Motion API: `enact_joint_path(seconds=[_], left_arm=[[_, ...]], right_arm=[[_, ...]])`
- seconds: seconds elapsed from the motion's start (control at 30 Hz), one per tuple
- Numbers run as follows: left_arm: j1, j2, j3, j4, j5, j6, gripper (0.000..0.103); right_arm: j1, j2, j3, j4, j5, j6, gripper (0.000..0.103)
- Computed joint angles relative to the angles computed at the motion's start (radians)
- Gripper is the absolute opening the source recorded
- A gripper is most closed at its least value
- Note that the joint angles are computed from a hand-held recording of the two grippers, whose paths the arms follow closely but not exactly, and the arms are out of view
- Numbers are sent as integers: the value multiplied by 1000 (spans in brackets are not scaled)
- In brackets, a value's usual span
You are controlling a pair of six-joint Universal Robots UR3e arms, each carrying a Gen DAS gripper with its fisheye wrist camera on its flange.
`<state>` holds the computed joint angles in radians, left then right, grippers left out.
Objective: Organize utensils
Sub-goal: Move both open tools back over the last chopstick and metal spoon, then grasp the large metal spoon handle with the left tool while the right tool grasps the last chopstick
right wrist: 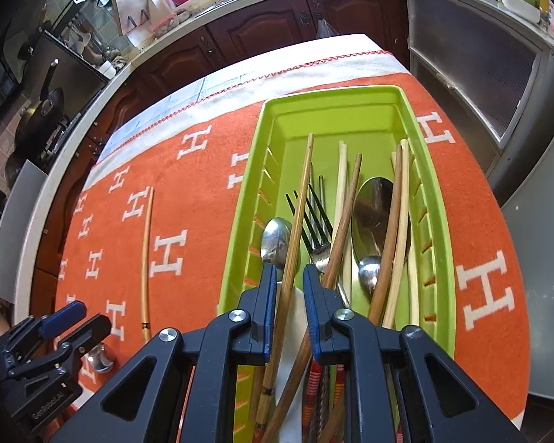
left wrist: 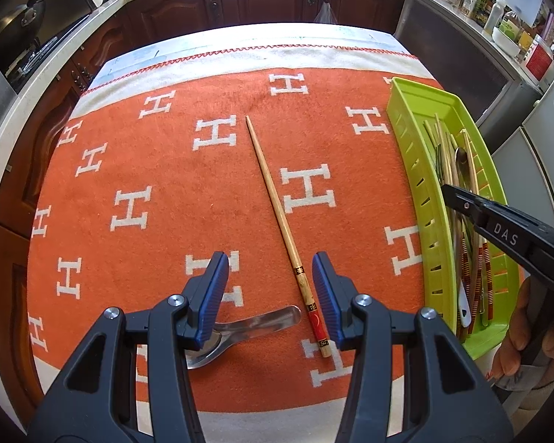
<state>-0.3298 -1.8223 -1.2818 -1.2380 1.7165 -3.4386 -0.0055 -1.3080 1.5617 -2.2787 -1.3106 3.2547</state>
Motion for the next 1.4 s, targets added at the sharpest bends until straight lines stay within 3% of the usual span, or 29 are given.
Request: enact_joint_path(seconds=[0.3, 0.5, 0.6, 1.0, 1.4], left_arm=[[3, 5, -11, 10, -5, 10, 44], [13, 20, -17, 8, -8, 9, 44], [23, 32, -18, 8, -7, 9, 44], [150, 118, -3, -23, -61, 9, 44], [240, 228, -105, -9, -124, 94, 44]], right_arm=[[11, -37, 28, -36, -19, 0, 8], [8, -65, 25, 21, -64, 9, 11], [-7, -85, 34, 51, -43, 13, 17], [25, -188, 17, 96, 24, -11, 17], [202, 5, -228, 178, 57, -20, 17]])
